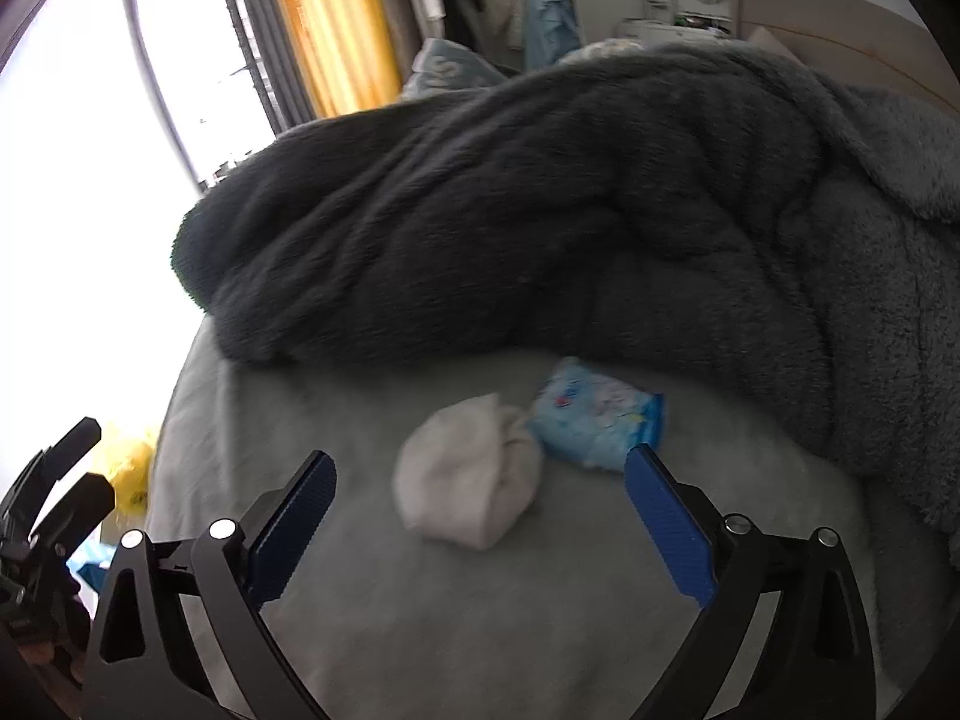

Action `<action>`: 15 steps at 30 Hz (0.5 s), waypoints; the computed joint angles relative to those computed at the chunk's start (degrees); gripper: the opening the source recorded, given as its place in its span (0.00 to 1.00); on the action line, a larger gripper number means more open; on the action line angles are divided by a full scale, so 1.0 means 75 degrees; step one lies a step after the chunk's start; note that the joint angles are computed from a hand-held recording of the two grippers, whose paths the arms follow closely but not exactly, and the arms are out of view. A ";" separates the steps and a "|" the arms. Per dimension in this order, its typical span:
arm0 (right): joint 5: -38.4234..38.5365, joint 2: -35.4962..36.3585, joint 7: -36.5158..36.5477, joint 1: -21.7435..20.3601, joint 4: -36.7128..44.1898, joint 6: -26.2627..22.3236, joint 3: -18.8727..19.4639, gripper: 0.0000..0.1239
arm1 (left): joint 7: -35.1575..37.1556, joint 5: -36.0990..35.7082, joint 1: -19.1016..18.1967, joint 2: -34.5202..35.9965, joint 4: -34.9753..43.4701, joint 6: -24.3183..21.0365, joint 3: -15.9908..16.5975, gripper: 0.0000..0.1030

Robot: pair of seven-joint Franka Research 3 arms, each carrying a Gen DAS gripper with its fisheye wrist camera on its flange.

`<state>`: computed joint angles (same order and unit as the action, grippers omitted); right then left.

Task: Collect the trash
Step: 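Lower the right tool around the blue wipes pack while the left tool approaches the white sock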

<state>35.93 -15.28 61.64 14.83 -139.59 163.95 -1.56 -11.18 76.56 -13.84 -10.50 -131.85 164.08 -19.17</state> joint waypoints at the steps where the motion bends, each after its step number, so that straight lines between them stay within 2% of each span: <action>1: -0.0100 0.0076 0.0145 -0.0090 0.0054 -0.0010 0.0024 0.79 | 0.0044 -0.0016 0.0003 0.0129 0.0097 0.0061 0.0012 0.96; 7: -0.0061 0.0544 0.0414 -0.0317 0.0489 -0.0268 -0.0094 0.79 | 0.0530 -0.0194 -0.0176 0.1021 0.0766 0.0232 0.0188 0.96; 10: -0.0195 0.0778 0.0671 -0.0503 0.0735 -0.0495 -0.0061 0.79 | 0.1160 -0.0645 -0.0326 0.1528 0.1143 0.0614 0.0357 0.96; 15: -0.0322 0.1116 0.0820 -0.0715 0.1043 -0.0603 -0.0031 0.79 | 0.3550 -0.2516 -0.0601 0.2395 0.1637 0.1093 0.0445 0.96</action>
